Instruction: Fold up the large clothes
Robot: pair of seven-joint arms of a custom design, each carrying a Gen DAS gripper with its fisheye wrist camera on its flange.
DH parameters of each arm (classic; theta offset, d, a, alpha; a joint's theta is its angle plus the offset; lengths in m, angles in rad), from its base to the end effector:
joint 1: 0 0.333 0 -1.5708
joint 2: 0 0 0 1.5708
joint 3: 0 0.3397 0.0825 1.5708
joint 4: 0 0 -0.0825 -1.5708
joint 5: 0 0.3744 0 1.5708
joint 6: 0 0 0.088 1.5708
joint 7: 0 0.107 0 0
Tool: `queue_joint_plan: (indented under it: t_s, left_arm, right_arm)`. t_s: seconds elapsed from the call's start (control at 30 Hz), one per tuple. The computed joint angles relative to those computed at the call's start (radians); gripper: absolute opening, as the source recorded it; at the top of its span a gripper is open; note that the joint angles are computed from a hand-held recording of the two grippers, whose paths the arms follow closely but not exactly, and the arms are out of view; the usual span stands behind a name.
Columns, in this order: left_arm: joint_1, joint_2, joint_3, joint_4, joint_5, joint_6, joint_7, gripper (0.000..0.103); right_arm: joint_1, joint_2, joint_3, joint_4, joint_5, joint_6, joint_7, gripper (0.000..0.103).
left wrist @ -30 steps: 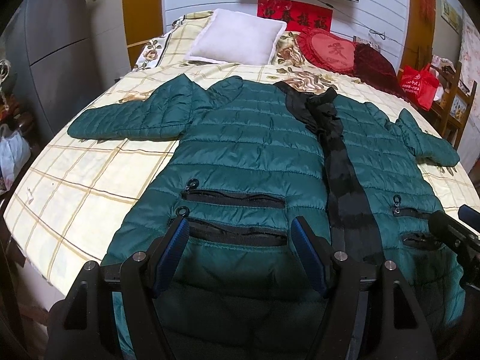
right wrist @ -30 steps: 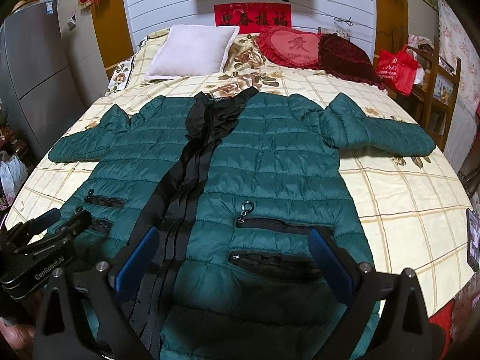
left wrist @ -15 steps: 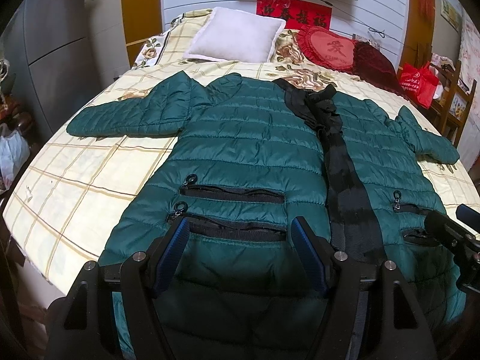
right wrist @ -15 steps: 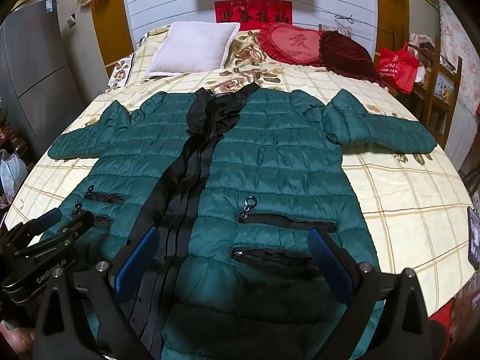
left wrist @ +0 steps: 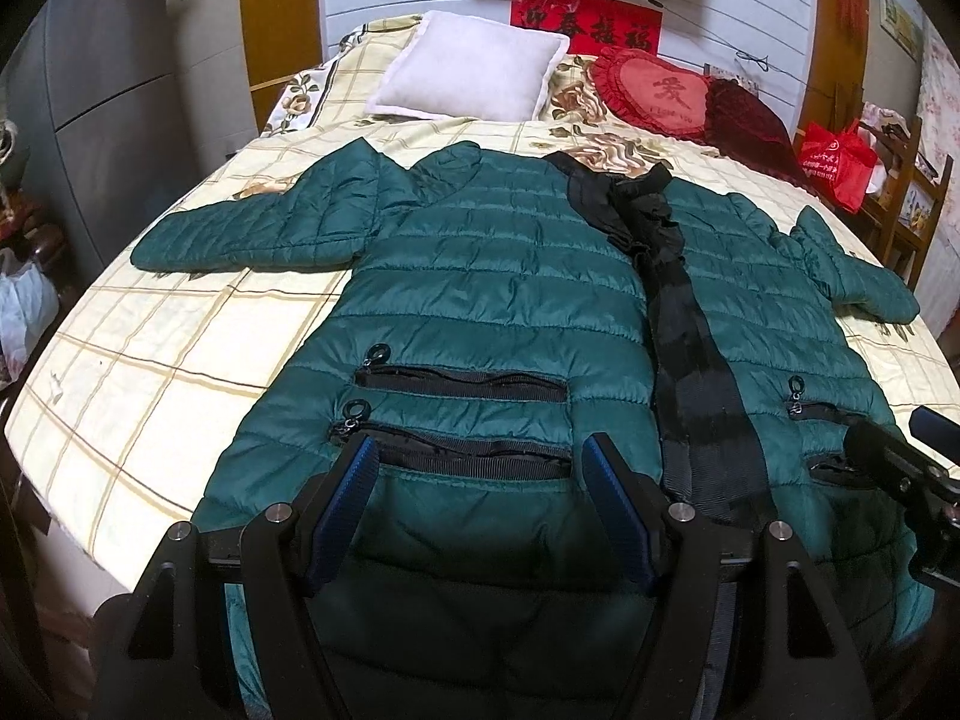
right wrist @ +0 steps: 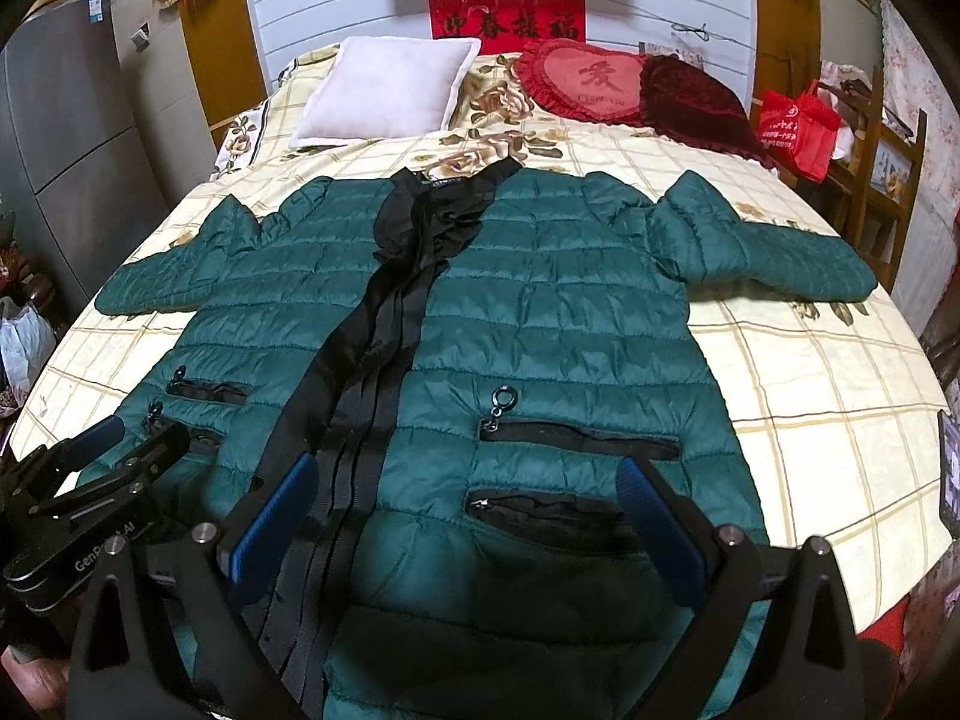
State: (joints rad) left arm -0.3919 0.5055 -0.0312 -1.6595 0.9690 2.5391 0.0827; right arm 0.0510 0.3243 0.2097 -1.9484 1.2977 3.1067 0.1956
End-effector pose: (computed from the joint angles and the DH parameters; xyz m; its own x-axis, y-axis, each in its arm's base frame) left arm 0.6459 -0.2978 0.3776 0.3359 -0.9416 0.0236 -0.6861 -0.2618 -0.6788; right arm 0.6256 0.0717 0.3949 0.3201 -0.9470 -0.0288 -0.6172 -0.1854 -0.7647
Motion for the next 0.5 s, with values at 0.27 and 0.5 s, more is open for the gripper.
queue_joint_plan:
  t_s: [0.27,0.5]
  left_arm:
    - [0.000,0.006,0.003,0.009,0.001,0.004,0.000,0.072]
    - [0.003,0.015,0.008,0.024,-0.002,0.002,0.010,0.072]
  right_arm:
    - [0.005,0.003,-0.003,0.000,-0.035,-0.002,0.034,0.101]
    - [0.001,0.016,0.007,0.013,-0.082,0.005,0.082,0.101]
